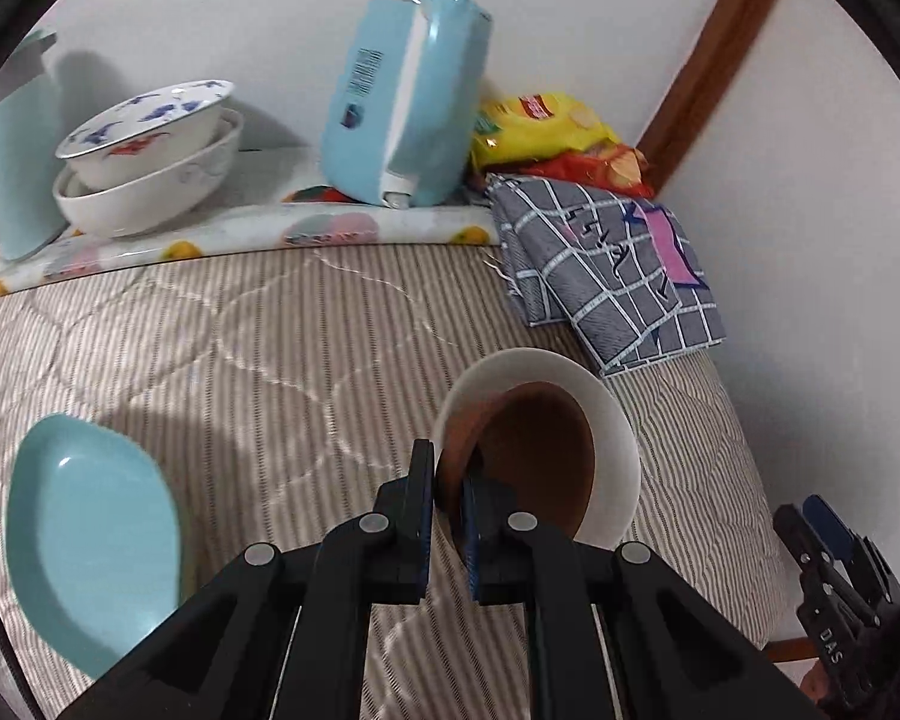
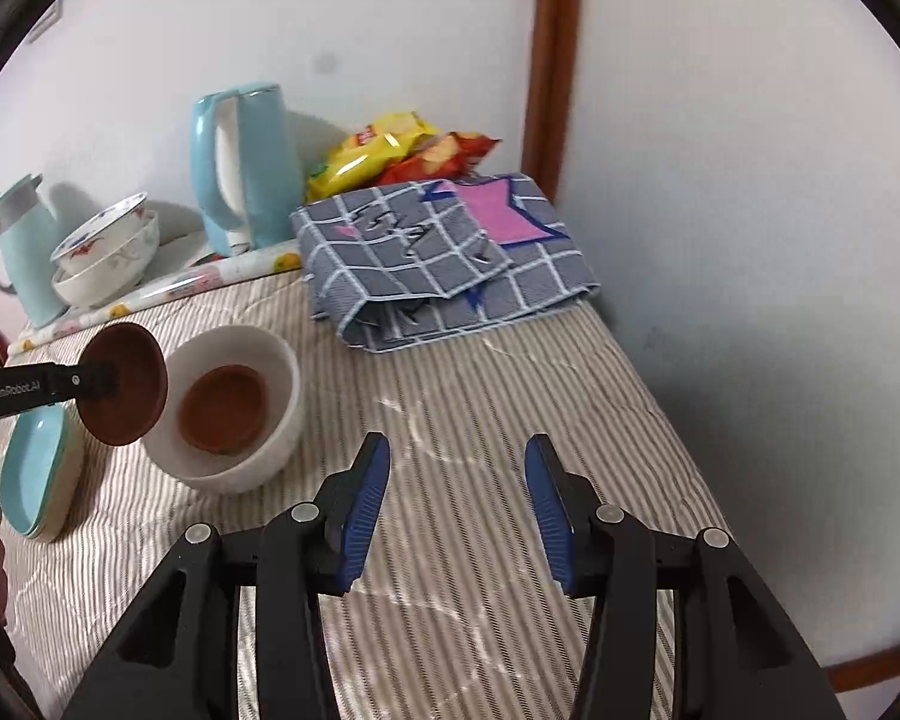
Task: Organize plates and bowls
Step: 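Lower the left gripper's terracotta bowl into the white bowl and open it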
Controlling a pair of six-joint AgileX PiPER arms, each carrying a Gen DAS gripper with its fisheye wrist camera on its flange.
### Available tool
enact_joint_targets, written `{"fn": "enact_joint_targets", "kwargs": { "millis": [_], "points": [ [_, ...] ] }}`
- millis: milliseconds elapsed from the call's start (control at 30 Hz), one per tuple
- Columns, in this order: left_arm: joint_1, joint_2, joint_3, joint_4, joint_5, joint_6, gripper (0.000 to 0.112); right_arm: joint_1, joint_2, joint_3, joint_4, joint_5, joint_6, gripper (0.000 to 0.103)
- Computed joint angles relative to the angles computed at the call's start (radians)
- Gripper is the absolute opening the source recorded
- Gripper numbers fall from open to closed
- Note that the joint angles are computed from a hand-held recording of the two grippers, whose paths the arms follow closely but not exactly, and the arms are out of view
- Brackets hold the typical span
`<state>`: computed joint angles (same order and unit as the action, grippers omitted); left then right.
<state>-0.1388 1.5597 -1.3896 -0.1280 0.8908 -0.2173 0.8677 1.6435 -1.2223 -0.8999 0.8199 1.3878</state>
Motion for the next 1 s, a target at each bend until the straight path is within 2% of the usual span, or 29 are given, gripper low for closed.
{"fn": "enact_joint_targets", "kwargs": {
  "millis": [133, 467, 733, 1000],
  "points": [
    [-0.033, 0.055, -0.031, 0.025, -0.004, -0.029, 0.009, -0.030, -0.027, 0.065, -0.001, -0.058, 0.049, 0.047],
    [-0.069, 0.142, -0.077, 0.060, -0.013, -0.043, 0.010, -0.068, -0.018, 0.109, 0.010, -0.135, 0.062, 0.047],
    [-0.080, 0.159, -0.087, 0.056, -0.016, -0.045, 0.011, -0.067, -0.008, 0.107, 0.036, -0.146, 0.037, 0.047],
    [-0.112, 0.152, -0.071, 0.129, -0.011, -0.076, 0.011, -0.052, -0.001, 0.096, 0.038, -0.142, 0.038, 0.047]
  ]
}}
